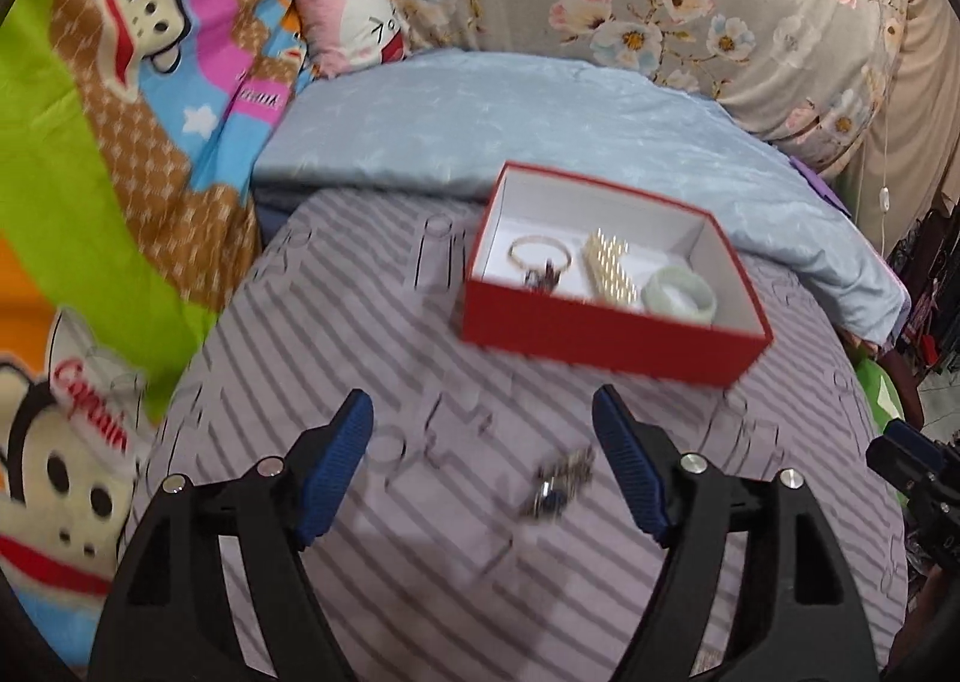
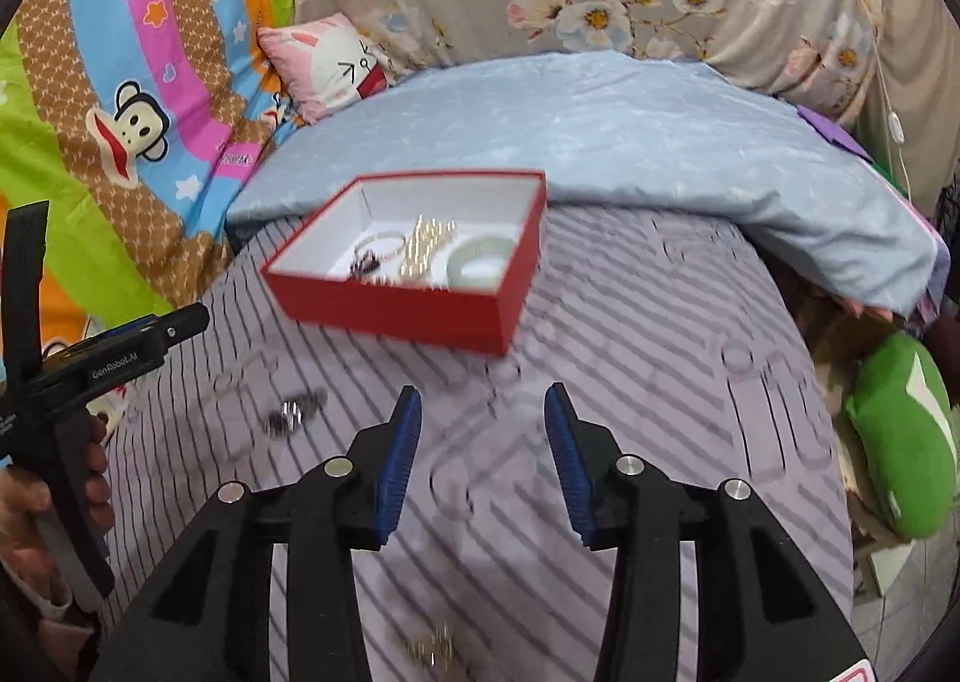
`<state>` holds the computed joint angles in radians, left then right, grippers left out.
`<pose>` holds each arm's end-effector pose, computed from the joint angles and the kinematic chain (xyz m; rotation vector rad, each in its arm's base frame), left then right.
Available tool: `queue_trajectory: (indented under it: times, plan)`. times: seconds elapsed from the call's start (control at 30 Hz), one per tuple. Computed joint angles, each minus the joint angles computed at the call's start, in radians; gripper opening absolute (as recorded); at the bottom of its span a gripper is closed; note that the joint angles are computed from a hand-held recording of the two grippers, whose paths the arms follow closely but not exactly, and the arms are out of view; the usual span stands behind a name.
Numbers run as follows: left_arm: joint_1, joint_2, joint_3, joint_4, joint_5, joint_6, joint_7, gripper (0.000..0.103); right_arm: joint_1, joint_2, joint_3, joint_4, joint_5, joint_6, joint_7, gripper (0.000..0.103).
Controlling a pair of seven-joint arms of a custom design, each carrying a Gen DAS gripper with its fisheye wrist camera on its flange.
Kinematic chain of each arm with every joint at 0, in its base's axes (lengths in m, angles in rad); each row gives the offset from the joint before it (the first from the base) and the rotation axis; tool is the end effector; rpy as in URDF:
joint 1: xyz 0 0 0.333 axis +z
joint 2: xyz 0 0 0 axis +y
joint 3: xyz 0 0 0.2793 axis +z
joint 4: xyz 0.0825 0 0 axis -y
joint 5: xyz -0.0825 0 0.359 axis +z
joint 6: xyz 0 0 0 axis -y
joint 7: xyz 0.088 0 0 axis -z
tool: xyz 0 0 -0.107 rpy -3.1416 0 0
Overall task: Organize jewelry
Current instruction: 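Withdraw both tools from the box toward the silver earrings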
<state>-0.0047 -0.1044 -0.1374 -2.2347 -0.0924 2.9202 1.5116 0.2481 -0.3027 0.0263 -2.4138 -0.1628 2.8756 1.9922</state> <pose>0.5341 -0.0724 0.4853 -1.7923 1.8038 -0.8545 0.4623 0.1404 0.4932 -1.7234 1.7322 -0.5412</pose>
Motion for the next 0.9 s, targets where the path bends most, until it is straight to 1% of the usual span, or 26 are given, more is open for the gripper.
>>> queue_trajectory:
  times: [0.03, 0.07, 0.1, 0.17, 0.2, 0.3, 0.37, 0.4, 0.43, 0.47, 0.53, 0.67, 0.8, 0.9]
  plan:
    - [-0.003, -0.027, 0.002, -0.034, -0.013, 0.002, 0.002, 0.073, -0.001, -0.026, 0.008, -0.03, -0.004, -0.013, 0.01, 0.042]
    - [-0.017, -0.06, 0.012, -0.074, -0.057, -0.004, 0.031, 0.073, -0.005, -0.051, 0.019, -0.06, -0.014, -0.024, 0.025, 0.042]
    - [-0.029, -0.087, 0.021, -0.106, -0.092, -0.009, 0.061, 0.073, 0.003, -0.072, 0.016, -0.084, -0.008, -0.031, 0.027, 0.043]
    - [-0.019, -0.138, 0.006, -0.169, -0.088, -0.015, 0.054, 0.073, 0.035, -0.11, -0.003, -0.13, 0.025, -0.043, 0.011, 0.042]
    - [-0.016, -0.163, 0.0, -0.199, -0.084, -0.015, 0.051, 0.073, 0.036, -0.128, 0.003, -0.151, 0.026, -0.051, 0.018, 0.042]
    - [-0.044, -0.222, 0.015, -0.27, -0.134, -0.036, 0.087, 0.073, 0.061, -0.167, 0.001, -0.203, 0.043, -0.065, 0.024, 0.042]
    - [-0.035, -0.256, -0.002, -0.314, -0.127, -0.042, 0.083, 0.073, 0.077, -0.181, 0.0, -0.232, 0.058, -0.065, 0.026, 0.041]
    - [-0.018, -0.275, -0.022, -0.338, -0.106, -0.044, 0.067, 0.073, 0.077, -0.181, 0.006, -0.237, 0.055, -0.068, 0.031, 0.041]
    - [-0.015, -0.288, -0.027, -0.355, -0.1, -0.046, 0.063, 0.073, 0.073, -0.178, 0.017, -0.239, 0.046, -0.072, 0.039, 0.041]
    - [-0.022, -0.307, -0.026, -0.379, -0.103, -0.05, 0.064, 0.073, 0.068, -0.174, 0.028, -0.24, 0.035, -0.075, 0.049, 0.041]
    - [-0.046, -0.335, -0.011, -0.414, -0.125, -0.068, 0.077, 0.073, 0.08, -0.162, 0.026, -0.244, 0.035, -0.075, 0.05, 0.041]
    - [-0.056, -0.367, -0.022, -0.459, -0.127, -0.085, 0.082, 0.073, 0.069, -0.136, 0.051, -0.238, -0.002, -0.063, 0.08, 0.041]
    - [-0.077, -0.382, -0.018, -0.48, -0.139, -0.086, 0.097, 0.073, 0.087, -0.103, 0.036, -0.226, 0.003, -0.055, 0.071, 0.038]
    - [-0.086, -0.38, -0.021, -0.479, -0.141, -0.08, 0.109, 0.073, 0.086, -0.078, 0.037, -0.211, -0.001, -0.053, 0.07, 0.032]
